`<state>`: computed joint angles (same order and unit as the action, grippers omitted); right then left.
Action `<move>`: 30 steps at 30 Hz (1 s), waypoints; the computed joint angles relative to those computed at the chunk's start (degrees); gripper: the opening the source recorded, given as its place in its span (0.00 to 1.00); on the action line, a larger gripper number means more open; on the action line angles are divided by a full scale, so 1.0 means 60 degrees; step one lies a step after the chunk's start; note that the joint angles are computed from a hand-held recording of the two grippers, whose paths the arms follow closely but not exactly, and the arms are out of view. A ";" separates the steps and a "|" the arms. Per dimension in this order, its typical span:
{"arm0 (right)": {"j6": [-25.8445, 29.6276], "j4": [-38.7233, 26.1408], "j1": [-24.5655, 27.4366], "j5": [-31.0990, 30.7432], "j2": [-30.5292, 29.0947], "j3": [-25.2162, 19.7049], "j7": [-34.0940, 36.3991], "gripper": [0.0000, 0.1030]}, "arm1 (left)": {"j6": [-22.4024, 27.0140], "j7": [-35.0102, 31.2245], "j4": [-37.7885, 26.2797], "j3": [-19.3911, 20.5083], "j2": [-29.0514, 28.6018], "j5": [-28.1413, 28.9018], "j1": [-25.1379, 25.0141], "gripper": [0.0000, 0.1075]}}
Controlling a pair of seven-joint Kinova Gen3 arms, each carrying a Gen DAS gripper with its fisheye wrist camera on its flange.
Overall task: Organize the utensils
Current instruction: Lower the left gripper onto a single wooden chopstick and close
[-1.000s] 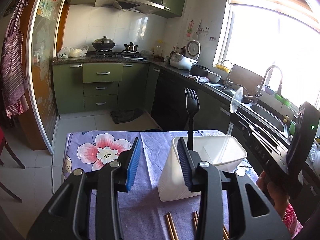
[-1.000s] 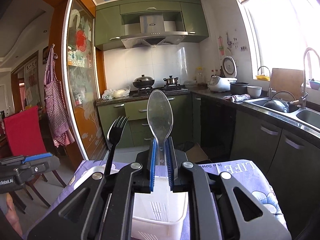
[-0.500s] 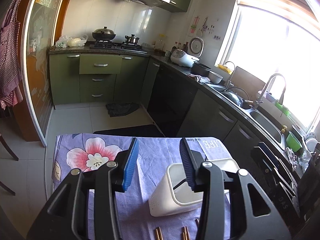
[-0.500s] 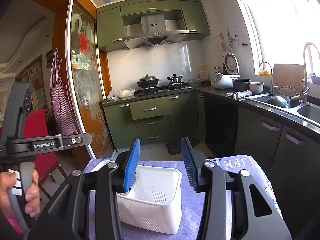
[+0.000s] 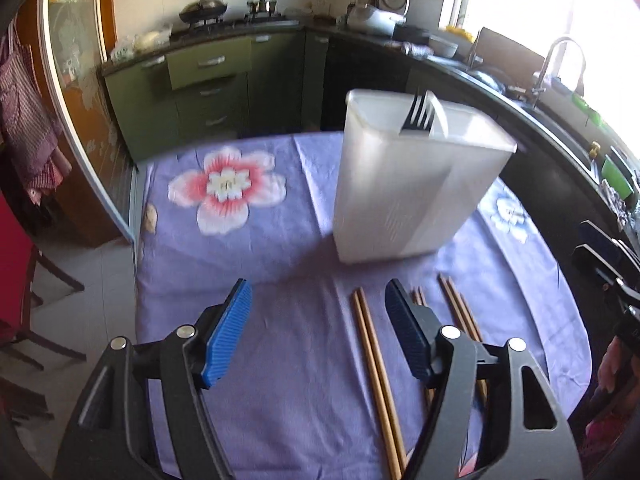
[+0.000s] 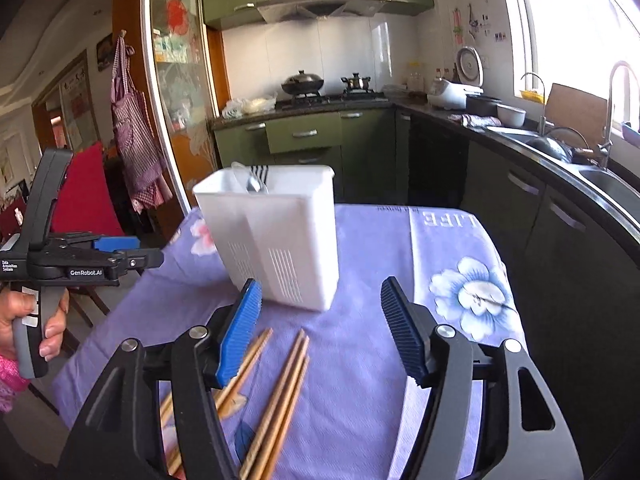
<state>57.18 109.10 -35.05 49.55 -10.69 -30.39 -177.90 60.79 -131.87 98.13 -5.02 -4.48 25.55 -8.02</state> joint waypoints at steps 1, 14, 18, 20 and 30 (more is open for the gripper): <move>0.0086 0.0145 -0.0031 -0.0231 -0.0087 -0.0011 -0.0080 0.62 | 0.0362 0.0287 -0.0044 0.0014 0.0211 -0.0234 -0.0029 0.58; -0.1187 0.1404 0.0914 -0.1629 -0.1178 -0.0414 -0.0271 0.62 | 0.0481 0.2570 0.0126 0.0923 0.1073 -0.2053 0.0711 0.38; -0.1598 0.1483 0.1332 -0.1862 -0.1337 -0.0535 -0.0027 0.63 | 0.0494 0.2898 0.0103 0.1035 0.1057 -0.2440 0.0967 0.36; -0.1756 0.1478 0.1555 -0.1987 -0.1352 -0.0615 0.0099 0.63 | 0.0416 0.3030 0.0155 0.1077 0.1023 -0.2651 0.1085 0.36; -0.2297 0.1444 0.2380 -0.2528 -0.1411 -0.0902 0.0749 0.64 | 0.0980 0.2955 0.0266 0.1080 0.0759 -0.2594 0.1303 0.30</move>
<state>43.40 117.76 -20.77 34.39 -19.15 -35.80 -173.40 66.67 -114.14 99.72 1.47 0.07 9.99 -0.20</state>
